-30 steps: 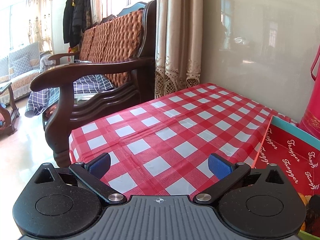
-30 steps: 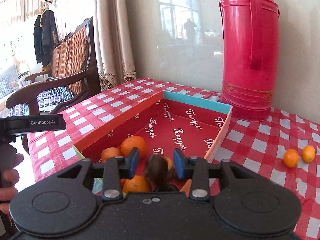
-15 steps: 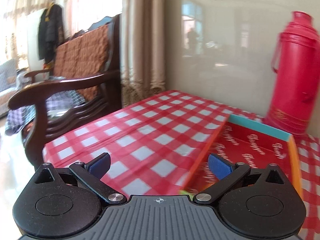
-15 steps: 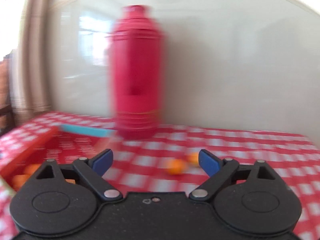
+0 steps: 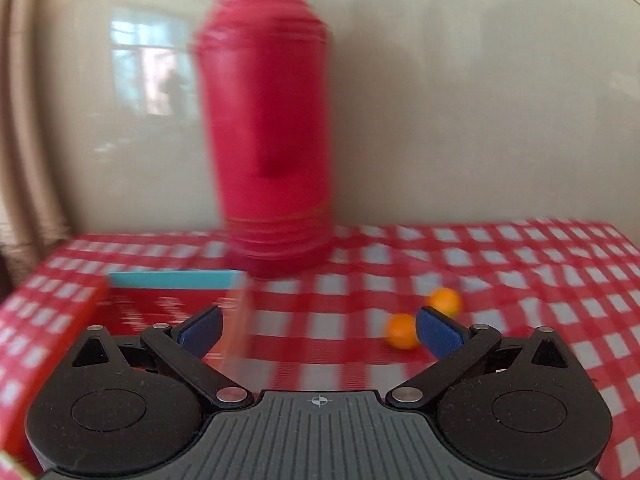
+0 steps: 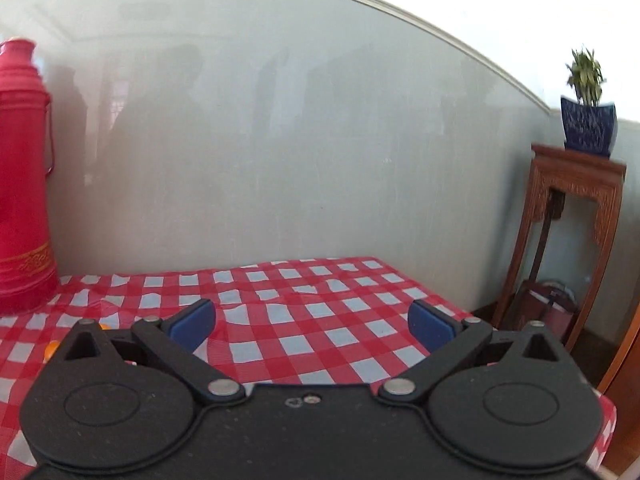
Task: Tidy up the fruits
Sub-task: 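Reach the left gripper to a small orange and grasp it, then carry the small orange with the left gripper into the box and release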
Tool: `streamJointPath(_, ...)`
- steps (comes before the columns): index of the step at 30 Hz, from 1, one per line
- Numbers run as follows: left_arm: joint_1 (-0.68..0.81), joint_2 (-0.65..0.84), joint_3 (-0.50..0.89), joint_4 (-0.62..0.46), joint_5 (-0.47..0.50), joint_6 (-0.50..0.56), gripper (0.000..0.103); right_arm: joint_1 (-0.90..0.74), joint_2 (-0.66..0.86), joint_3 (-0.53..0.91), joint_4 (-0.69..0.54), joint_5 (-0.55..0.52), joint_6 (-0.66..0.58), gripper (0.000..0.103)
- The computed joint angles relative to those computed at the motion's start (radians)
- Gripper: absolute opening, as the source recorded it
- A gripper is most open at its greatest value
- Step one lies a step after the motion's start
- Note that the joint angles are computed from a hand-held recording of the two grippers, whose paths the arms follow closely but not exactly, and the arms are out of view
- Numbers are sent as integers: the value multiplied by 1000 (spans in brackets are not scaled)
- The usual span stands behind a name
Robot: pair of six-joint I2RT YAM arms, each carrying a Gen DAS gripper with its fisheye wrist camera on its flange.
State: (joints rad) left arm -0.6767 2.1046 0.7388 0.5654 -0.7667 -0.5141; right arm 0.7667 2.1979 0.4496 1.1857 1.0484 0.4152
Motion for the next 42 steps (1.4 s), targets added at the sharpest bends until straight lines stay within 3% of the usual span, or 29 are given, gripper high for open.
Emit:
streamJointPath(5, 22, 169, 232, -110, 56, 37, 101, -35, 25, -29, 78, 25, -26, 97)
streamJointPath(7, 38, 207, 288, -148, 78, 32, 87, -36, 22, -43, 81, 41, -15, 97)
streamJointPath(14, 89, 310, 395, -177, 169, 42, 66, -89, 13, -99, 158, -2, -33, 97)
streamJointPath(18, 83, 325, 406, -166, 178, 56, 33, -96, 13, -105, 156, -1, -23, 97)
streamJointPath(24, 65, 307, 383, -160, 144, 42, 33, -100, 4, -101, 138, -19, -15, 97)
streamJointPath(29, 44, 232, 283, -95, 69, 47, 33, -98, 3, -91, 128, -39, -23, 97)
streamJointPath(37, 27, 30, 33, -39, -114, 16, 33, -51, 1, -50, 90, -55, -42, 97)
streamJointPath(42, 64, -91, -130, -71, -227, -47, 33, -7, 19, -8, 76, -58, -76, 97)
